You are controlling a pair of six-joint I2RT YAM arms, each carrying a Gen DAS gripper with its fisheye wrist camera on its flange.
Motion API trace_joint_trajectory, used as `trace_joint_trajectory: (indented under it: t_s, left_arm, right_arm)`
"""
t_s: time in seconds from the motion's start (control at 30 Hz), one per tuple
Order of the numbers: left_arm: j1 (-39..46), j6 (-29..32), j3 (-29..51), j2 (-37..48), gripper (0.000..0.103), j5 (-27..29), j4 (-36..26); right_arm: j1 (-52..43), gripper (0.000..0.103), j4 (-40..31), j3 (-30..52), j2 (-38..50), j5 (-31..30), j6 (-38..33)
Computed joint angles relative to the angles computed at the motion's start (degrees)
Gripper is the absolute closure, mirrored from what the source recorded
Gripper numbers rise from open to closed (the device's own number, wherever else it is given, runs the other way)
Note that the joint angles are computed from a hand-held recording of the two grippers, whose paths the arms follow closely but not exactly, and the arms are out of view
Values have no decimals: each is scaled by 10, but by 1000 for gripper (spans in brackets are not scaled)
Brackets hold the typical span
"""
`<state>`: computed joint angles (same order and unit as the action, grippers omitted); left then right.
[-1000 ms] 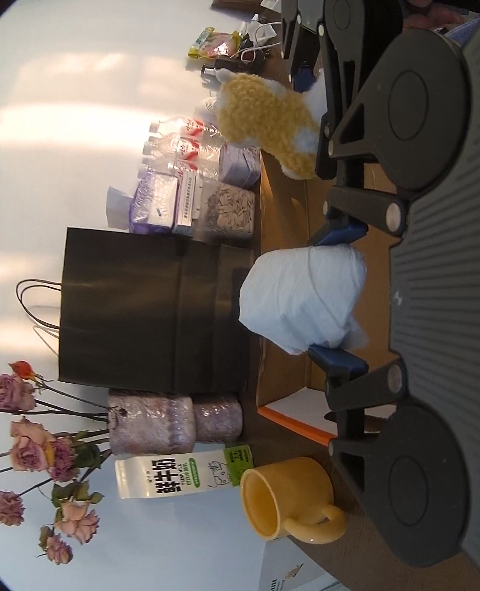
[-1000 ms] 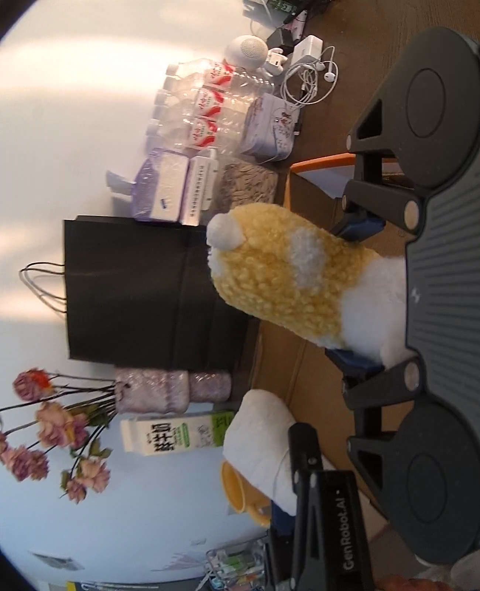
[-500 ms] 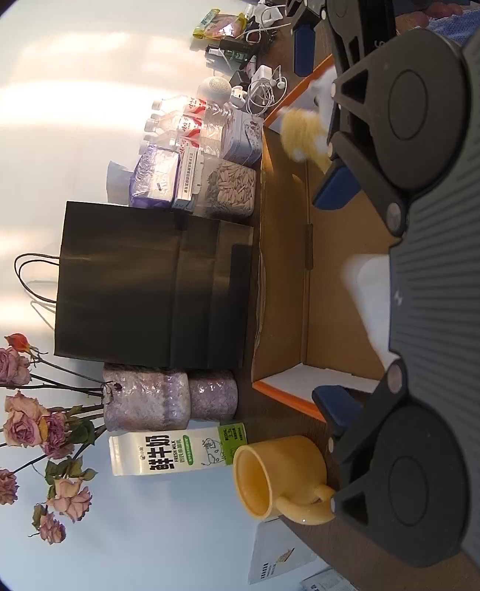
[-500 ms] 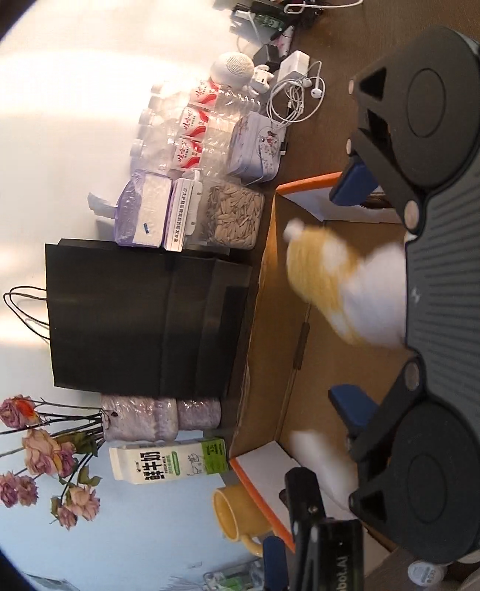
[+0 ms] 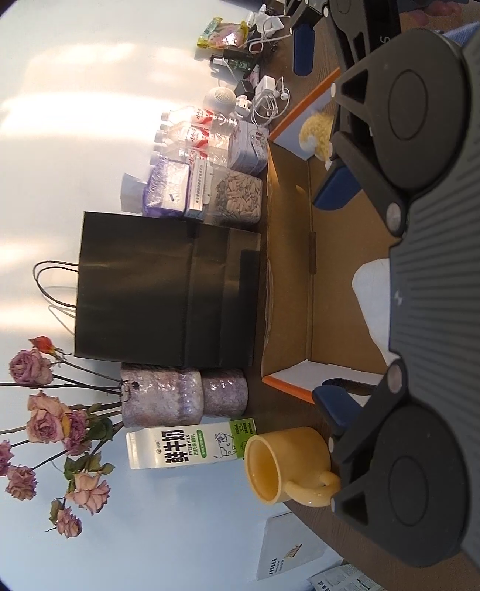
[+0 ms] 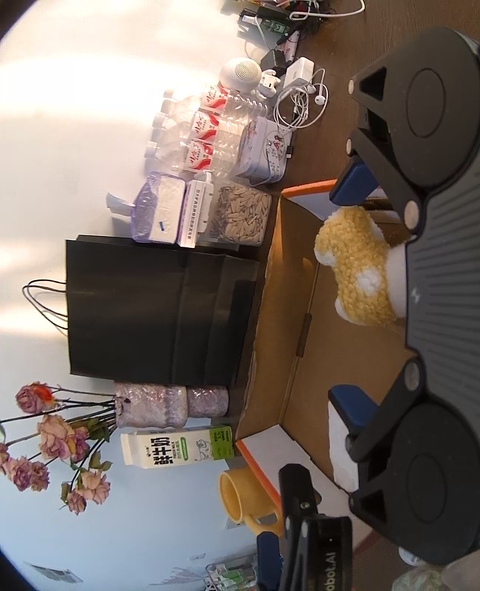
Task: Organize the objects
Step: 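Carry the plush toy and white cloth into the cardboard box and open both grippers, then grasp the purple cloth bag with the right gripper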
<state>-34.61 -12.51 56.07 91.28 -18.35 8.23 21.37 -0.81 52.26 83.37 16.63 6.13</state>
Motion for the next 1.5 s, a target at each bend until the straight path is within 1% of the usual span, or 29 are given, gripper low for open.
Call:
trace_joint_trajectory:
  t_s: [0.2, 0.4, 0.5, 0.67, 0.8, 1.0, 1.13, 1.37, 1.43, 1.5]
  left_arm:
    - [-13, -2, -40, -59, 0, -6, -4]
    - [-32, -4, -104, -134, 0, -8, -8]
    - [-42, -15, -141, -176, 0, -10, -11]
    - [-69, -27, -198, -248, 0, -30, -26]
    - [-97, -37, -239, -308, 0, -52, -46]
    - [-150, -45, -289, -391, 0, -104, -87]
    - [-174, -81, -323, -445, 0, -111, -128]
    - [-213, -140, -372, -512, 0, -143, -188]
    - [-212, -143, -376, -517, 0, -144, -196]
    - [-205, -141, -377, -521, 0, -139, -196]
  right_arm:
    - [25, 0, -9, -39, -67, 24, 3]
    - [62, 0, -19, -96, -154, 52, 16]
    - [84, 0, -36, -120, -195, 60, 28]
    - [143, 0, -64, -158, -260, 102, 48]
    - [199, 0, -98, -184, -307, 147, 78]
    - [282, 0, -161, -221, -364, 213, 148]
    - [350, 0, -214, -238, -383, 265, 220]
    - [461, 0, -303, -250, -374, 340, 358]
    - [479, 0, -316, -249, -364, 350, 381]
    - [486, 0, -317, -247, -354, 355, 388]
